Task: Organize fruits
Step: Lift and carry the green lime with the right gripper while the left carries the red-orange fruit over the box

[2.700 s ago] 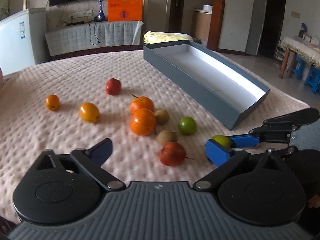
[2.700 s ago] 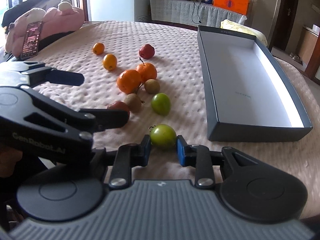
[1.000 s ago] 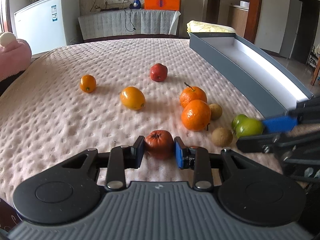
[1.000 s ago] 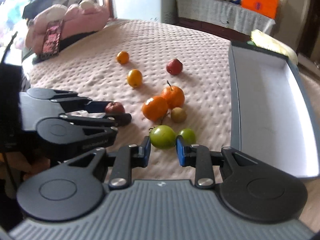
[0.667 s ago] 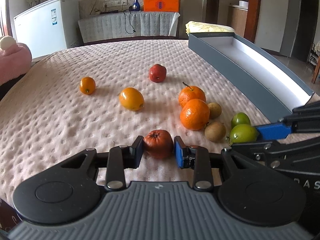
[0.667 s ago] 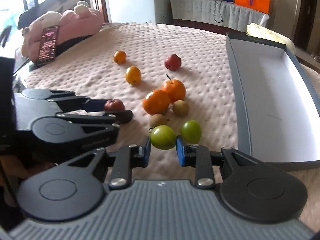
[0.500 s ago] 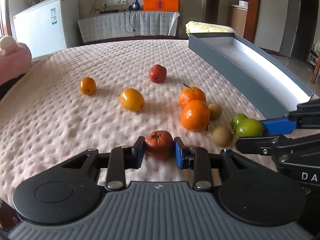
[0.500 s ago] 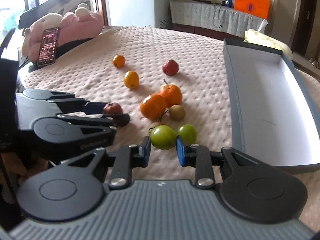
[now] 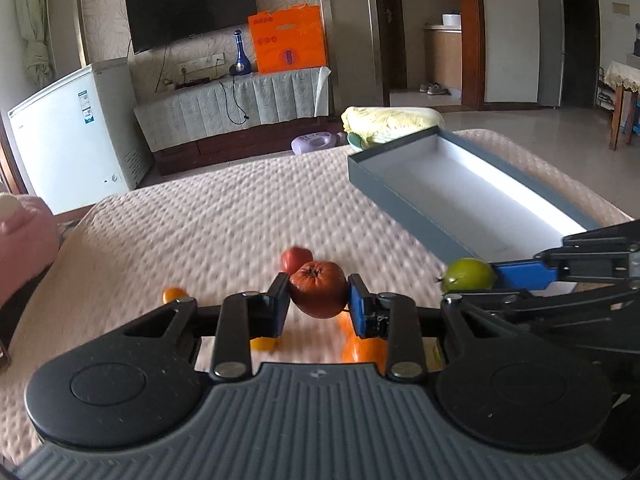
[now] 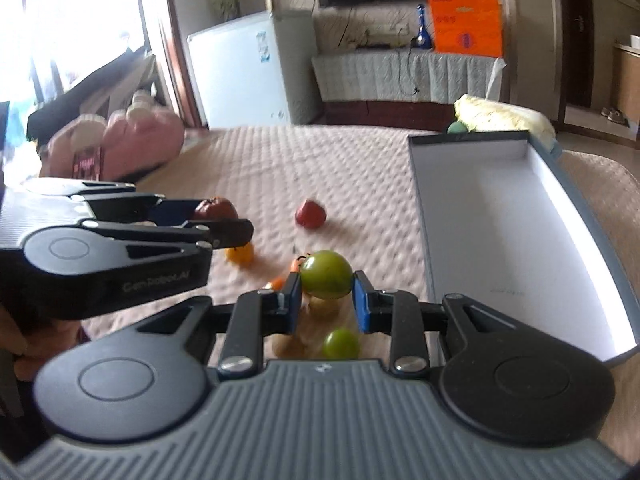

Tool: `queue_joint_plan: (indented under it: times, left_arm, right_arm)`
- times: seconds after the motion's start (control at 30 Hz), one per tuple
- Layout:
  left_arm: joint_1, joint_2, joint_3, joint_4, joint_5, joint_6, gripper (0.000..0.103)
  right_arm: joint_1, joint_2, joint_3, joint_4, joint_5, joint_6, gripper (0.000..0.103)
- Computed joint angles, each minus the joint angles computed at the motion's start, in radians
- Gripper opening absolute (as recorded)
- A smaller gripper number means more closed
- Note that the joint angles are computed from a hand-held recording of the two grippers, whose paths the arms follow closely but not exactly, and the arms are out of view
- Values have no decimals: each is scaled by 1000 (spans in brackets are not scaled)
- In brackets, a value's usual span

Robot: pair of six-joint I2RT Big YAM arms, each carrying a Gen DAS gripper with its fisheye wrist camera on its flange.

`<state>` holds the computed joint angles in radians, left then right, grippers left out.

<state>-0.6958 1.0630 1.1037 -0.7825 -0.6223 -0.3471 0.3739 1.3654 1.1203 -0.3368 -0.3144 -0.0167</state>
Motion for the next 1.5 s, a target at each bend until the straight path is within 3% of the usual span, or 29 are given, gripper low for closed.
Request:
queue_joint_plan:
  times: [0.13,0.23,0.33,0.5,0.7,1.07,1.27,1.5]
  left_arm:
    - [7,9,-7,38,-13,-43,36]
    - [19,28,3,50,32,-110,36]
    - [17,47,11,73,31,-72,36]
    - [30,75,27,80,60,-109,36]
    - [21,111,48,118,69,-84,36]
    - [-19,203,118,228,138,-21,36]
    - [-12,321,217,239,171,15,36]
    - [14,449,331,213,203,4,36]
  right_arm:
    - [-24,5,5,12,-4,20,31]
    - [-51,3,3,33,5,38,31]
    - [-82,18,25,35,26,48,31]
    - [-128,61,69,61,76,82,31]
    - [-170,76,76,66,91,183,31]
    - [-173,108,120,-86,150,138,31]
    - [-169,122,138,-141,170,126,31]
    - [-171,142,153,-172,179,130,31]
